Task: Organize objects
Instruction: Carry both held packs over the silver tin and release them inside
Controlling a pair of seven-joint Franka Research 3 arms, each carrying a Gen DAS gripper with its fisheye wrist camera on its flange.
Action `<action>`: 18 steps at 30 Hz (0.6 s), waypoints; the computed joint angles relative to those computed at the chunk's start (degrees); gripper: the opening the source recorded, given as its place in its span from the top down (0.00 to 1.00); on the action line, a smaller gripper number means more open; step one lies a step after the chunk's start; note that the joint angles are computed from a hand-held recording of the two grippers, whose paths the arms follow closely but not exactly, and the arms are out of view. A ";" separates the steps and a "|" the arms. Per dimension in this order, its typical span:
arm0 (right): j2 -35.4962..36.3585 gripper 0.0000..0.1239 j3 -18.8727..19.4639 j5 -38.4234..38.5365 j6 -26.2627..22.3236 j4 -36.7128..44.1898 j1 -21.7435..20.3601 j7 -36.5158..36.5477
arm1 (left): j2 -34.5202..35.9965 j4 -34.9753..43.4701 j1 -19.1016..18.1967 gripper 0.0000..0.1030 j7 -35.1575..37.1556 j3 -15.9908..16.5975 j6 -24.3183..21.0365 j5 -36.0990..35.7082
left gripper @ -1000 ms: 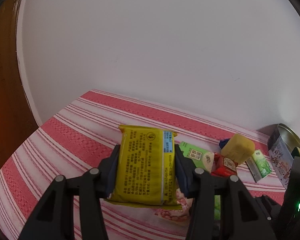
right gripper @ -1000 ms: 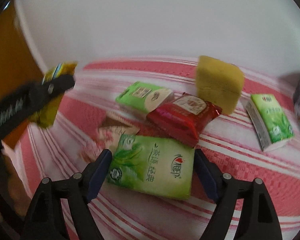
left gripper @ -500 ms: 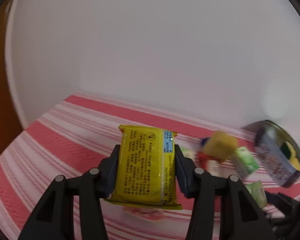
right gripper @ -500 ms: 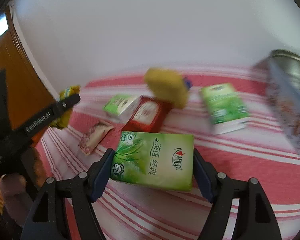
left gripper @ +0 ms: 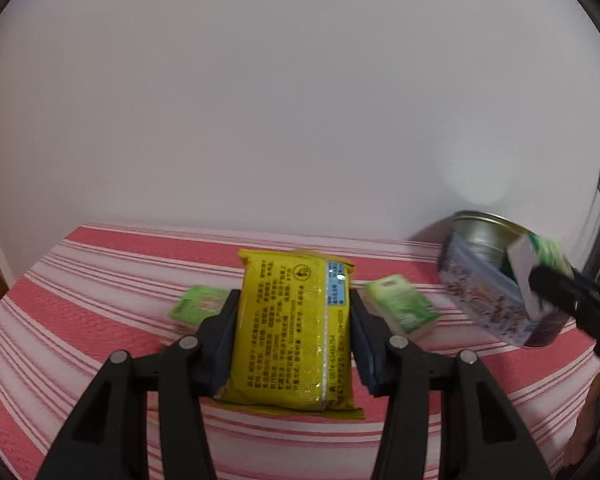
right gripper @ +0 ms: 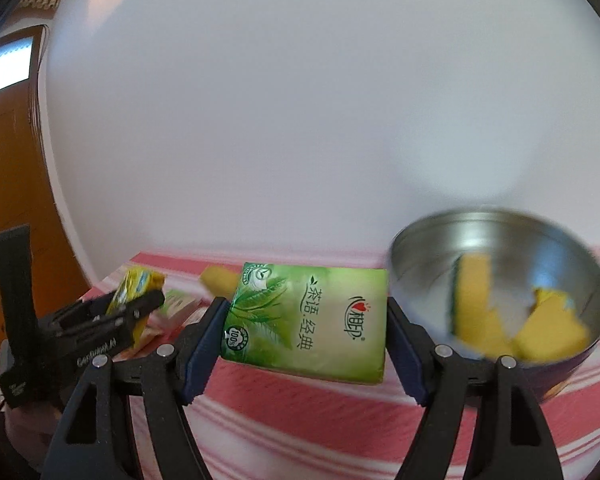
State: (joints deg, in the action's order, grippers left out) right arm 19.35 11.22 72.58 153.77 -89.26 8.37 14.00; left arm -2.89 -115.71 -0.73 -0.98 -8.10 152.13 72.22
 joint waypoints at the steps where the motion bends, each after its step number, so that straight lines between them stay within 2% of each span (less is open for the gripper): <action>1: 0.18 0.38 0.16 1.59 0.28 0.65 -0.70 -1.79 | 1.02 1.36 -0.37 0.52 0.22 -0.39 -0.03 0.10; 5: 2.10 0.38 -0.08 4.22 3.17 3.71 -1.66 -3.95 | 4.55 6.24 -2.51 0.52 1.30 -0.94 -0.54 1.06; 11: 6.61 0.38 -0.10 3.43 7.15 10.11 -4.15 -2.15 | 11.58 15.56 -6.67 0.52 4.51 0.01 0.79 -0.56; 18: 12.80 0.38 2.78 1.77 16.93 18.20 -7.23 -4.56 | 19.94 26.38 -11.70 0.52 11.72 2.41 1.92 -5.05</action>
